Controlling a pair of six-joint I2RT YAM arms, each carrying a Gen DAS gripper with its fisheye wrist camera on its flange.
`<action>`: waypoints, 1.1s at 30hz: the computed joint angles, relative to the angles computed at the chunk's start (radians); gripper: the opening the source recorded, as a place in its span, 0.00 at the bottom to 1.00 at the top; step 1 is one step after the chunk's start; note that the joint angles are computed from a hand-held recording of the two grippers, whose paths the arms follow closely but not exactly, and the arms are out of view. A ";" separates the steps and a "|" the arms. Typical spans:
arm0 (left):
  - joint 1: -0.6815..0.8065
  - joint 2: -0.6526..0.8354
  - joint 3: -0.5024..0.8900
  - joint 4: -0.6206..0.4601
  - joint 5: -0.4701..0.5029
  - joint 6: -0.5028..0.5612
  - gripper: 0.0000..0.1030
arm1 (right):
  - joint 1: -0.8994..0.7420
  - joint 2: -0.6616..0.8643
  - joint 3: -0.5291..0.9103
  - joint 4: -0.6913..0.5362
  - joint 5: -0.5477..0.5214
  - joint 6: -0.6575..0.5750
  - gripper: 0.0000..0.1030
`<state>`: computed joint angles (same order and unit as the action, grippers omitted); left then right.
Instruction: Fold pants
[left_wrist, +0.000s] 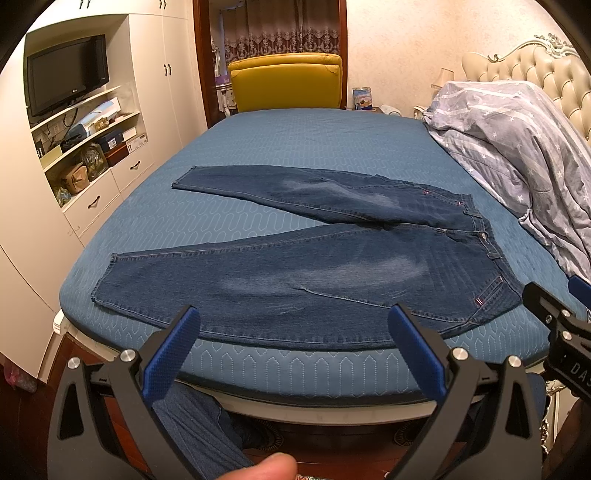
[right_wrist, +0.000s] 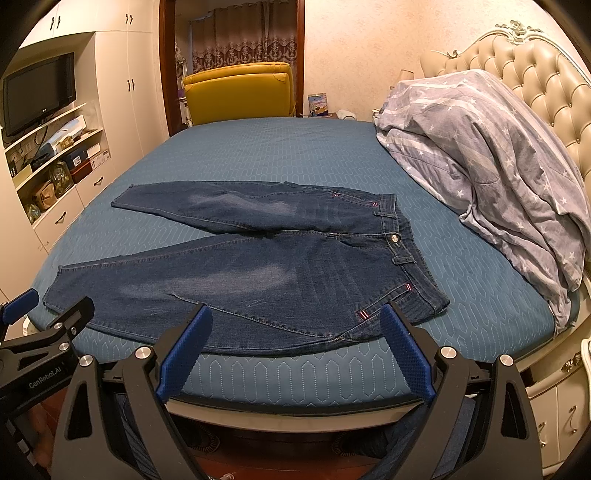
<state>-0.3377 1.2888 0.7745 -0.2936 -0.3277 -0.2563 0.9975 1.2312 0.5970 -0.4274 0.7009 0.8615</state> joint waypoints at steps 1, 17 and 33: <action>0.000 -0.001 0.000 -0.001 -0.001 -0.001 0.99 | 0.000 0.001 0.001 0.000 0.000 0.000 0.86; 0.001 0.001 0.002 -0.006 0.000 -0.004 0.99 | 0.004 0.006 0.004 -0.002 0.003 0.005 0.86; 0.042 0.349 0.195 0.032 0.043 0.034 0.99 | -0.661 0.233 -0.020 0.390 -0.428 -0.457 0.93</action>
